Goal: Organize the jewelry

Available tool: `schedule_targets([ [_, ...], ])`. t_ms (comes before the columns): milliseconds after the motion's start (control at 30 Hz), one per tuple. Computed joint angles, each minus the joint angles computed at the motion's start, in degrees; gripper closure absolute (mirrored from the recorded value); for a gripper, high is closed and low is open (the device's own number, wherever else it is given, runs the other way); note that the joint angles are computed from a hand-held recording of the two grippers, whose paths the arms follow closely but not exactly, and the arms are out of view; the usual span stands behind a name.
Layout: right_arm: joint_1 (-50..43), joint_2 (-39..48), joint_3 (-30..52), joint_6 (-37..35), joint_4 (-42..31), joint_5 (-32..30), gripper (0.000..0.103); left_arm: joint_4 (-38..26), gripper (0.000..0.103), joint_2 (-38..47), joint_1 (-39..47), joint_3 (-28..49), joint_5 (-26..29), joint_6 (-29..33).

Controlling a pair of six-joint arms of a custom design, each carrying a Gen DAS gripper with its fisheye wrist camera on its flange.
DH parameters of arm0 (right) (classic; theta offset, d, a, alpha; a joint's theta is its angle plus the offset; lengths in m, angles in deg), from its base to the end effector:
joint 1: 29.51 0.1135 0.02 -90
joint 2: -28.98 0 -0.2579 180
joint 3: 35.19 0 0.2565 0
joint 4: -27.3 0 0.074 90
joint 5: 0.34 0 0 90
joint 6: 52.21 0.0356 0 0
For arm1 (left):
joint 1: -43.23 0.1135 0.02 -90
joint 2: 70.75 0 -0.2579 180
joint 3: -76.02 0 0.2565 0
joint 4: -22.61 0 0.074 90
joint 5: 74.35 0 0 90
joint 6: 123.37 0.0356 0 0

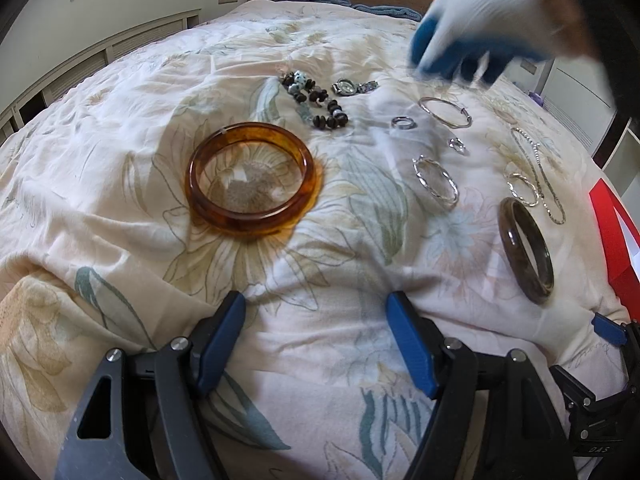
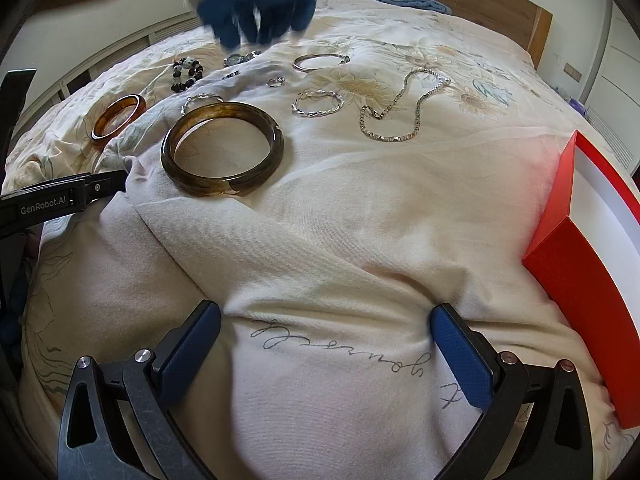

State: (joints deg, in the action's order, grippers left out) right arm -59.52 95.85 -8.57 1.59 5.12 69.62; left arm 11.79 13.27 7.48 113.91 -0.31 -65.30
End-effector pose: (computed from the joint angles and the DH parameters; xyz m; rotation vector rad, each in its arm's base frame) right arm 0.1483 -0.0716 0.0897 -0.2483 2.5432 0.0357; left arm 0.1923 -0.1264 0.0944 -0.0207 2.5122 -0.1224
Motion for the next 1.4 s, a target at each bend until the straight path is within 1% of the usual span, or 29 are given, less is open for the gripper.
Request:
schedule_targets([
  [333, 0.1, 0.0, 0.0, 0.1, 0.0, 0.0, 0.0, -0.3, 0.031, -0.6, -0.5, -0.3, 0.0, -0.5],
  [433, 0.1, 0.0, 0.0, 0.1, 0.1, 0.1, 0.0, -1.8, 0.032, -1.3, -0.6, 0.1, 0.5, -0.3],
  [567, 0.1, 0.0, 0.0, 0.1, 0.1, -0.1, 0.0, -5.2, 0.031, -4.6, -1.5, 0.1, -0.1, -0.1],
  [633, 0.0, 0.1, 0.0, 0.0, 0.1, -0.1, 0.0, -7.9, 0.031, -8.1, -2.6, -0.2, -1.3, -0.3],
  [700, 0.0, 0.1, 0.0, 0.0, 0.2, -0.1, 0.0, -12.1, 0.031, -13.1, -4.3, -0.3, -3.2, -0.1],
  [867, 0.3, -0.1, -0.4, 0.2, 0.8, 0.1, 0.0, -25.2, 0.031, -25.4, -8.3, 0.2, -7.3, -1.5],
  [1000, 1.2, -0.5, -0.7, 1.0, 1.1, 1.1, 0.0, -34.5, 0.031, -31.9, -12.7, 2.1, -11.3, -4.5],
  [1067, 1.9, -2.2, -0.6, 2.4, -1.2, 2.6, 0.0, -38.4, 0.031, -32.9, -15.4, 3.6, -13.4, -7.3],
  [1133, 2.5, -3.2, 1.0, 4.9, -6.0, 4.4, 0.0, -42.4, 0.031, -32.0, -19.0, 5.8, -16.1, -10.5],
  [1200, 1.9, -5.0, 2.5, 6.3, -11.5, 4.6, 0.0, -46.1, 0.031, -31.1, -23.0, 7.5, -19.1, -13.9],
  [1300, -0.2, -13.3, 1.6, 5.9, -18.4, 3.7, 0.0, -50.9, 0.031, -30.6, -28.4, 9.6, -21.5, -18.5],
  [1367, -4.1, -19.6, 1.2, 5.7, -24.3, 0.0, 0.0, -53.6, 0.031, -29.5, -31.5, 10.9, -23.0, -21.5],
  [1400, -6.5, -24.9, 0.8, 5.6, -28.6, -2.0, 0.0, -55.4, 0.031, -28.9, -33.5, 11.6, -24.0, -23.5],
])
